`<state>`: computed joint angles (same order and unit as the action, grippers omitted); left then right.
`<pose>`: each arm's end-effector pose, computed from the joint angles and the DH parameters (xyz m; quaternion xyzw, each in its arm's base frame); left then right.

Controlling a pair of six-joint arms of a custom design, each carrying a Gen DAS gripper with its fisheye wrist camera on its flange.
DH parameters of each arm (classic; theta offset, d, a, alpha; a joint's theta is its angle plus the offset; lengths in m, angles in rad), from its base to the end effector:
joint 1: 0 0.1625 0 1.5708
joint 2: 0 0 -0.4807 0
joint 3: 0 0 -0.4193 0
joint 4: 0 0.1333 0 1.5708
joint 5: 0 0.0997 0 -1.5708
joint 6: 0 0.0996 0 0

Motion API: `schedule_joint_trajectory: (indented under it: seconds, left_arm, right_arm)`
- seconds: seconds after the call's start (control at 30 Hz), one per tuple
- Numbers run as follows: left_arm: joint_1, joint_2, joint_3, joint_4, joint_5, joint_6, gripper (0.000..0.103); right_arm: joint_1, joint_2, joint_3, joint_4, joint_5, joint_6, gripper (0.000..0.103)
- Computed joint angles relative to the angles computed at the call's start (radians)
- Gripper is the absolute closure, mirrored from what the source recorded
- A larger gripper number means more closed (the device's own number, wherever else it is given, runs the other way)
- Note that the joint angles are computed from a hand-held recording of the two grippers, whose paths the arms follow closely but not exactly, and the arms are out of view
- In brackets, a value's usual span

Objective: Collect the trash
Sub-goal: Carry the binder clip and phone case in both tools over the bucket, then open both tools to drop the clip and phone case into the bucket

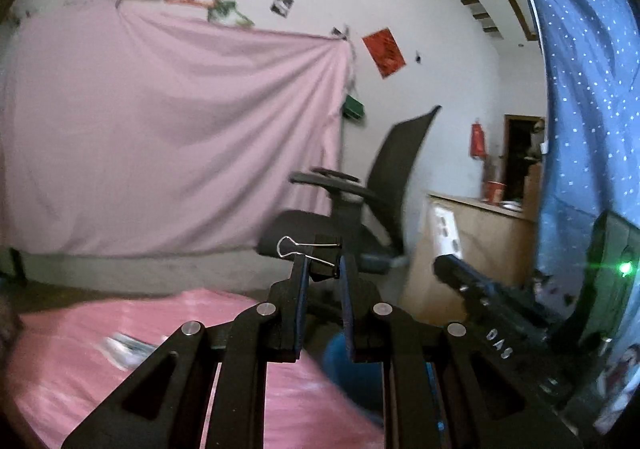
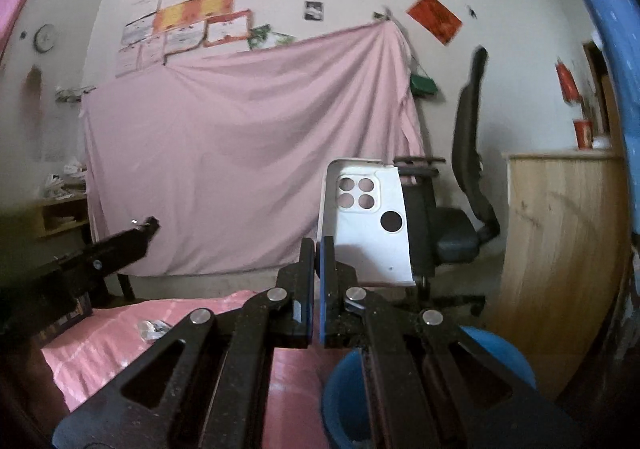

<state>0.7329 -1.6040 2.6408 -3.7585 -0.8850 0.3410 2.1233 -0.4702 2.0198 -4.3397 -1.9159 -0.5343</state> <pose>-0.0979 -0.3523 0.3416 0.2871 0.7585 -0.5662 0.1474 0.3785 -0.4242 0.0224 0.3335 -0.7422 0.5653 0.1356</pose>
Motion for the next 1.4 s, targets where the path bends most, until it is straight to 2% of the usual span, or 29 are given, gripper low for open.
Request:
schedule_joint_trajectory:
  seconds: [0.13, 0.23, 0.43, 0.63, 0.77, 0.83, 0.93, 1.03, 1.23, 1.4]
  left_arm:
    - [0.007, 0.070, -0.030, 0.059, -0.025, -0.070, 0.091]
    - [0.036, 0.126, -0.070, 0.119, -0.056, -0.111, 0.091]
    - [0.061, 0.217, -0.140, 0.249, -0.033, -0.208, 0.091]
    - [0.099, 0.249, -0.178, 0.389, -0.055, -0.284, 0.091]
    - [0.100, 0.262, -0.193, 0.474, -0.015, -0.331, 0.090]
    - [0.111, 0.254, -0.202, 0.533, -0.020, -0.356, 0.087]
    - [0.123, 0.246, -0.206, 0.553, -0.035, -0.372, 0.071]
    - [0.126, 0.244, -0.203, 0.536, -0.035, -0.368, 0.069]
    - [0.119, 0.225, -0.193, 0.521, -0.002, -0.370, 0.068]
    - [0.096, 0.174, -0.159, 0.447, 0.043, -0.348, 0.055]
  right_arm:
    - [-0.047, -0.039, 0.043, 0.025, 0.012, 0.047, 0.077]
    - [-0.091, -0.077, 0.076, 0.076, 0.040, 0.118, 0.077]
    - [-0.153, -0.132, 0.121, 0.194, 0.058, 0.203, 0.077]
    - [-0.190, -0.155, 0.119, 0.333, 0.029, 0.272, 0.074]
    - [-0.204, -0.166, 0.123, 0.394, 0.018, 0.324, 0.073]
    - [-0.202, -0.169, 0.123, 0.400, 0.006, 0.332, 0.072]
    - [-0.197, -0.170, 0.123, 0.396, -0.005, 0.341, 0.064]
    - [-0.197, -0.173, 0.126, 0.388, -0.006, 0.342, 0.053]
    - [-0.190, -0.165, 0.119, 0.352, -0.010, 0.330, 0.043]
    - [-0.159, -0.145, 0.106, 0.274, -0.024, 0.286, 0.027]
